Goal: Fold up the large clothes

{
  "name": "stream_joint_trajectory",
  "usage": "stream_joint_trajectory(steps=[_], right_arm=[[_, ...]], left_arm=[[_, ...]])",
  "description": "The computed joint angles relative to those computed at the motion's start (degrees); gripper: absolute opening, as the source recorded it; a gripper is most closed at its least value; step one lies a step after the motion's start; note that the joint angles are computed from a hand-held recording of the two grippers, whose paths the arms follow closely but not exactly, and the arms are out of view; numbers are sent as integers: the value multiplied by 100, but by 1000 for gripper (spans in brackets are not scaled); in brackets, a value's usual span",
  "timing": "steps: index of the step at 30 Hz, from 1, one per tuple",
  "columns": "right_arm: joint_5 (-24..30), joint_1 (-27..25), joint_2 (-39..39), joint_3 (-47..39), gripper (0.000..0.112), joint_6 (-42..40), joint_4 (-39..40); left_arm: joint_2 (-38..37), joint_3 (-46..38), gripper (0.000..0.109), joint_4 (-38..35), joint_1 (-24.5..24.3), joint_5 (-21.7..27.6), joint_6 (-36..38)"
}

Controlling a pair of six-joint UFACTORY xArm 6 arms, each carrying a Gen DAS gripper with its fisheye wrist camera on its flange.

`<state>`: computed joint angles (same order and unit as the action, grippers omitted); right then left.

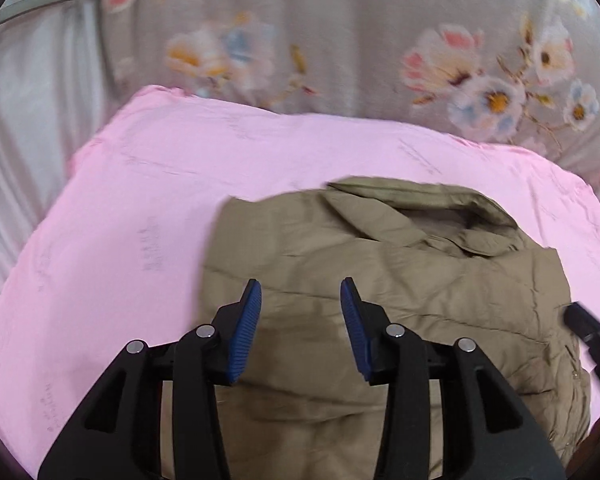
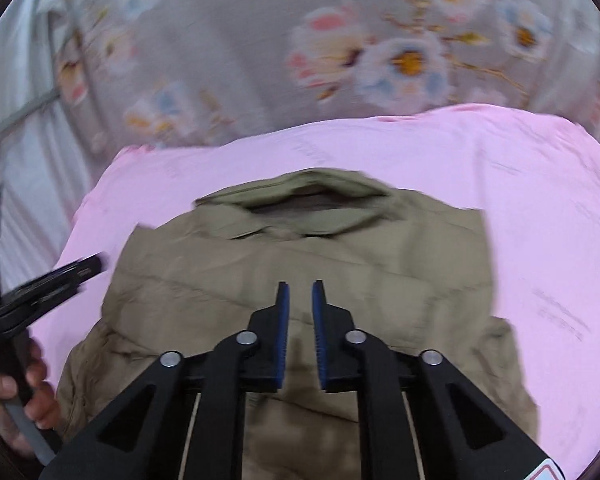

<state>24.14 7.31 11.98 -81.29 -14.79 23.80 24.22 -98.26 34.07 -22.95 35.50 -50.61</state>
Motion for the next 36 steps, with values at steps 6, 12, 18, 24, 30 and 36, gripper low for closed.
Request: stream_joint_trajectory(steps=[6, 12, 18, 24, 30, 36], right_arm=[[417, 261, 955, -748, 7, 603, -897], [55, 255, 1003, -380, 4, 136, -153], [-169, 280, 986, -245, 4, 40, -59], [-16, 229, 1058, -368, 4, -319, 553], [31, 224, 1077, -404, 4, -393, 717], [231, 155, 1126, -517, 5, -740, 1353]], left_arm=[[1054, -814, 40, -716, -92, 238, 421], [1100, -447, 40, 672, -166, -72, -545], [1068, -361, 40, 899, -172, -95, -749], [1109, -413, 40, 1022, -201, -3, -833], [1156, -474, 41, 1116, -228, 83, -904], [1097, -353, 46, 1044, -170, -91, -961]])
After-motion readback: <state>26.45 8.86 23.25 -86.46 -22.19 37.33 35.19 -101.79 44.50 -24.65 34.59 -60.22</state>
